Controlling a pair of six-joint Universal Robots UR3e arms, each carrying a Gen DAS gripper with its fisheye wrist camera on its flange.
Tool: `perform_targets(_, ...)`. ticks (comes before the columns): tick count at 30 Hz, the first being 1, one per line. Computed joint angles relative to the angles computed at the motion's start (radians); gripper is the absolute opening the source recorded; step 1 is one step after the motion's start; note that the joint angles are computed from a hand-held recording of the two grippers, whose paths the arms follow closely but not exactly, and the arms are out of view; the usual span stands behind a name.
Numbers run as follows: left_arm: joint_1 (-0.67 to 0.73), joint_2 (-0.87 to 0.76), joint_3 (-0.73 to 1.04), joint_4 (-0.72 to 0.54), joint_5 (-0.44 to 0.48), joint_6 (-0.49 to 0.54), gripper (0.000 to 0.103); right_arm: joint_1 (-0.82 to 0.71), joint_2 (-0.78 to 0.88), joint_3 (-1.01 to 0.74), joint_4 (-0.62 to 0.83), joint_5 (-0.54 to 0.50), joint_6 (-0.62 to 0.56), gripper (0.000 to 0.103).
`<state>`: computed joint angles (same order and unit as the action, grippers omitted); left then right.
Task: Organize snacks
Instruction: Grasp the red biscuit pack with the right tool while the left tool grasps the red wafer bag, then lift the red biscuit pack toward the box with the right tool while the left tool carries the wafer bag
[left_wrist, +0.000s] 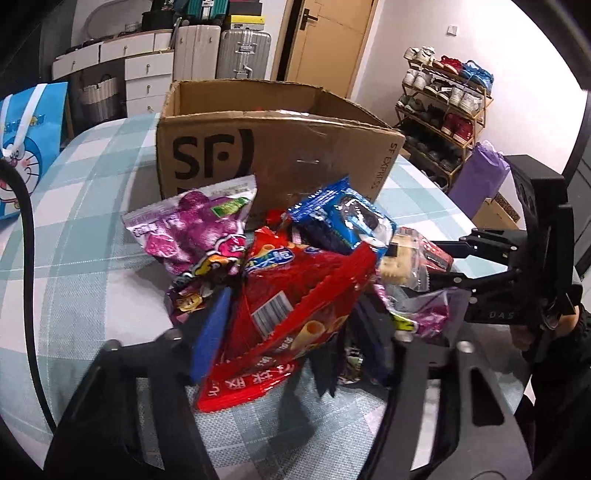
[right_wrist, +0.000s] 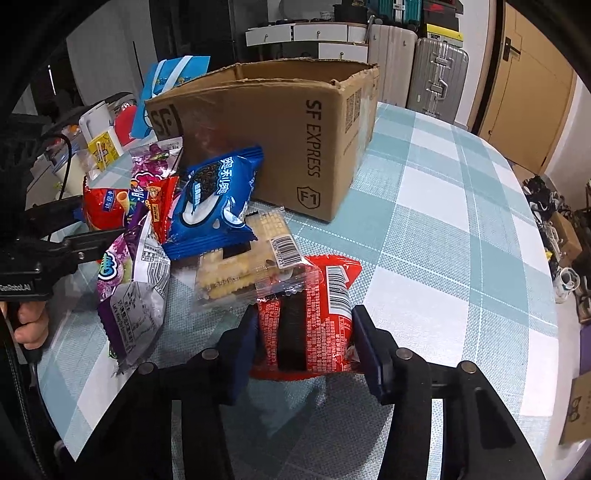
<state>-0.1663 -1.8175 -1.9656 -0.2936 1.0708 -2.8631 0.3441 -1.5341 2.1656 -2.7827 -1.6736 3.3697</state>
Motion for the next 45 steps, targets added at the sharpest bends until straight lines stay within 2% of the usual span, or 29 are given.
perform_targets(2, -0.008, -0.002, 0.003, 0.002, 0.013, 0.002, 0.044, -0.009, -0.011, 0.016, -0.014, 0.009, -0.009, 0.050)
perform_targets(8, -0.001, -0.007, -0.002, 0.018, -0.010, 0.016, 0.039, -0.051, -0.056, 0.070, -0.054, 0.055, -0.013, 0.049)
perform_targets(13, 0.013, 0.014, -0.027, 0.037, -0.006, 0.012, 0.039, -0.059, -0.102, 0.103, -0.078, 0.002, 0.013, 0.049)
perform_targets(21, 0.047, 0.087, -0.059, 0.064, -0.015, -0.001, 0.039, -0.089, -0.157, 0.141, -0.111, -0.011, 0.047, 0.049)
perform_targets(26, 0.063, 0.124, -0.074, 0.043, -0.032, 0.009, 0.039, -0.079, -0.178, 0.132, -0.114, -0.012, 0.050, 0.049)
perform_targets(30, 0.058, 0.091, -0.055, 0.030, -0.019, 0.007, 0.039, -0.068, -0.172, 0.123, -0.117, -0.012, 0.049, 0.049)
perform_targets(34, 0.073, 0.072, -0.032, -0.022, -0.048, 0.018, 0.039, -0.062, -0.166, 0.121, -0.121, -0.008, 0.049, 0.049)
perform_targets(40, 0.068, 0.071, -0.030, -0.023, -0.040, 0.028, 0.040, -0.069, -0.171, 0.127, -0.124, -0.001, 0.046, 0.049)
perform_targets(45, 0.096, 0.084, -0.022, -0.071, -0.071, 0.043, 0.045, -0.073, -0.178, 0.130, -0.126, 0.004, 0.047, 0.049)
